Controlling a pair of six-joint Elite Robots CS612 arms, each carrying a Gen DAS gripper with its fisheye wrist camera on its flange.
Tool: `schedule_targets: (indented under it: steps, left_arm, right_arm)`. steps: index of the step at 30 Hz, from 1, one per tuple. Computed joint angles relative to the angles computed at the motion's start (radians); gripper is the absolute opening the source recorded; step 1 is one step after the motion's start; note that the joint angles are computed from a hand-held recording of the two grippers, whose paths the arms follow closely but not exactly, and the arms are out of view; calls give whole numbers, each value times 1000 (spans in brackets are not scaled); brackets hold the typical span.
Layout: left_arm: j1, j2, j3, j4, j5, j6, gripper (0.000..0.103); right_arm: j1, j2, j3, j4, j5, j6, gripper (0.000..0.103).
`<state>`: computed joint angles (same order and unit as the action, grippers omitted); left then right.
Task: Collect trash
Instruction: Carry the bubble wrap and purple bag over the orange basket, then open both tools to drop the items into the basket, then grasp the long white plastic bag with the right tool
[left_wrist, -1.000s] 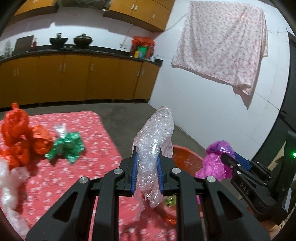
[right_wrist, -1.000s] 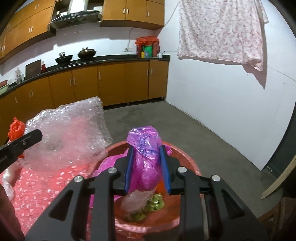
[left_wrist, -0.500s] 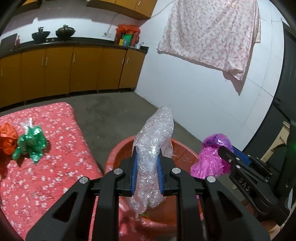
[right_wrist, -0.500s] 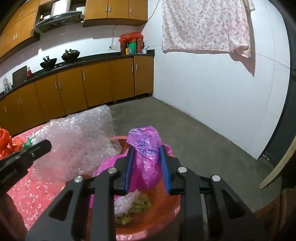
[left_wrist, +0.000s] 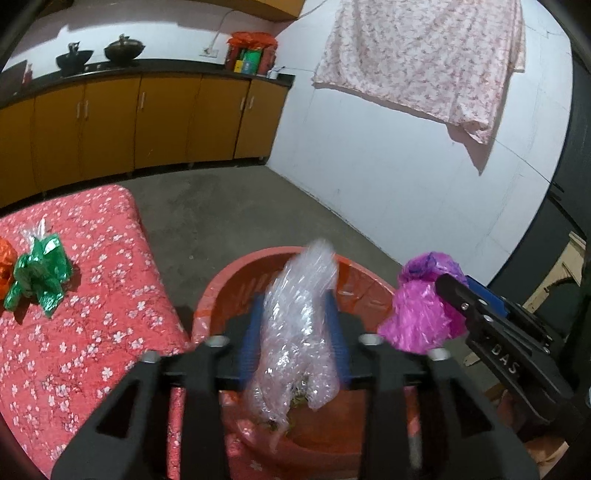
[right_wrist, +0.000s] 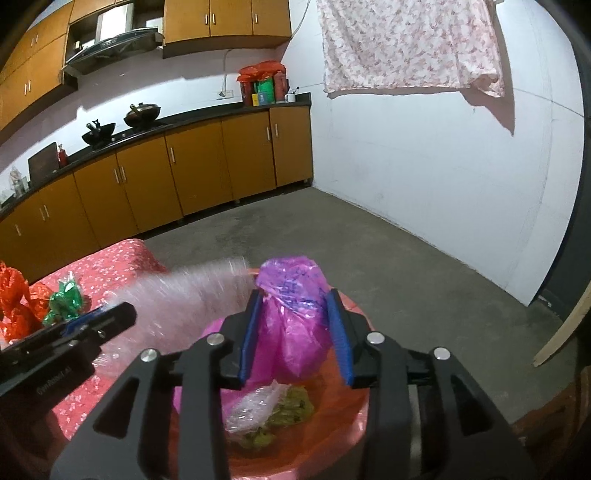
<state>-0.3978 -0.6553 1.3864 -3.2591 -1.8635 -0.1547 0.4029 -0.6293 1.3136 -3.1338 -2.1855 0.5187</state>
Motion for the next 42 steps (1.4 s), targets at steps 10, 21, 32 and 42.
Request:
schedule_targets:
  steps: [10, 21, 32, 42]
  left_arm:
    - [12, -13, 25, -26, 78, -34, 81]
    - [22, -65, 129, -118, 243, 55, 101]
    - [62, -112, 238, -169, 418, 85, 101]
    - [146, -130, 291, -178, 554, -36, 101]
  right_arm:
    - [15, 6, -4, -41, -54, -22, 88]
    - [30, 14, -9, -53, -53, -10, 99]
    - [64, 41, -75, -16, 0, -76, 99]
    - [101, 94, -185, 45, 103, -136, 99]
